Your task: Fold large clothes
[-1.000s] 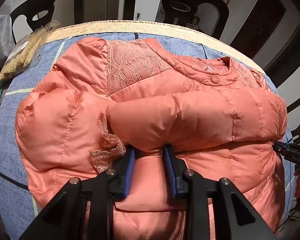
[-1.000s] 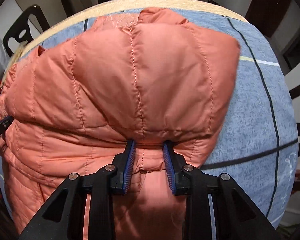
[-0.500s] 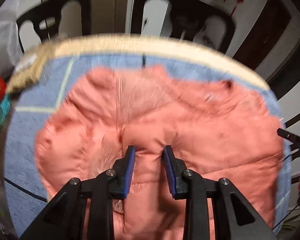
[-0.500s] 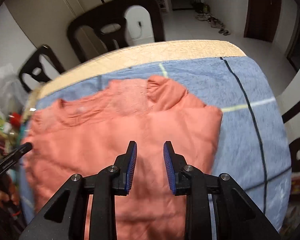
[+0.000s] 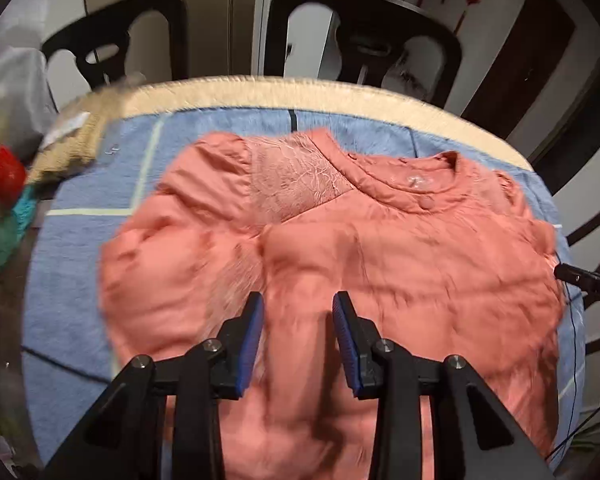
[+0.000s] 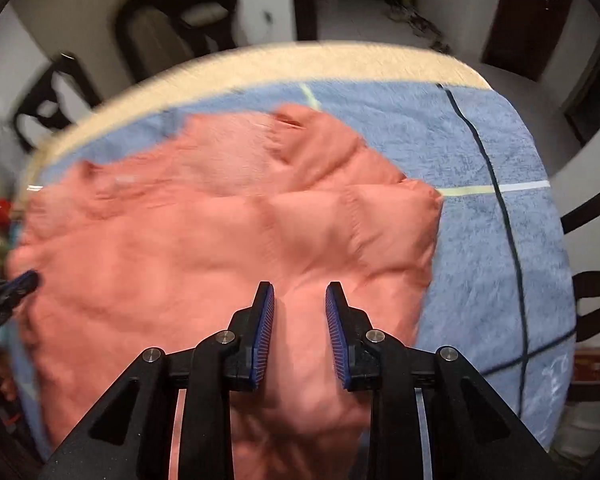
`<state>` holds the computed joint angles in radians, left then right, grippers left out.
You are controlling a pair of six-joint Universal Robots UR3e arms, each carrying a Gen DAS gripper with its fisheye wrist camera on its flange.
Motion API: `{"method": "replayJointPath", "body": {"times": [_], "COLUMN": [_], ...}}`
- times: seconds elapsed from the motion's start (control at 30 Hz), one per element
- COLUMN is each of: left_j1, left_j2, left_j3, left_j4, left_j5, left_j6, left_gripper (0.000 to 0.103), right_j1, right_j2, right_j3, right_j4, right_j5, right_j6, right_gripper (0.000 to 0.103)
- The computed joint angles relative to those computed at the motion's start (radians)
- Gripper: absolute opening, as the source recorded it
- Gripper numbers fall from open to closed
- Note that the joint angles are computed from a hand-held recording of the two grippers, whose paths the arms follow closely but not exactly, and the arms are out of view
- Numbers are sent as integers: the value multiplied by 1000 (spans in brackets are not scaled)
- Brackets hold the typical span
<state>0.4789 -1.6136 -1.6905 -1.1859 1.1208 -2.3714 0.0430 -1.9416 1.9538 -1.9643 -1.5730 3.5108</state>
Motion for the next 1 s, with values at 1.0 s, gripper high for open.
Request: {"method": "replayJointPath", "body": {"times": [1.0], "left_j1": [49], "left_j2": [75], "left_j3": [-142], "left_j4": [28], "left_j5": [62], "left_j6": [8], "left_gripper": [63], "right_j1": [70], "right_j2": [-27], "right_j3": [87], "right_j4": [34], "right_j5": [27], "right_j6": [122], "right_gripper": [30]}}
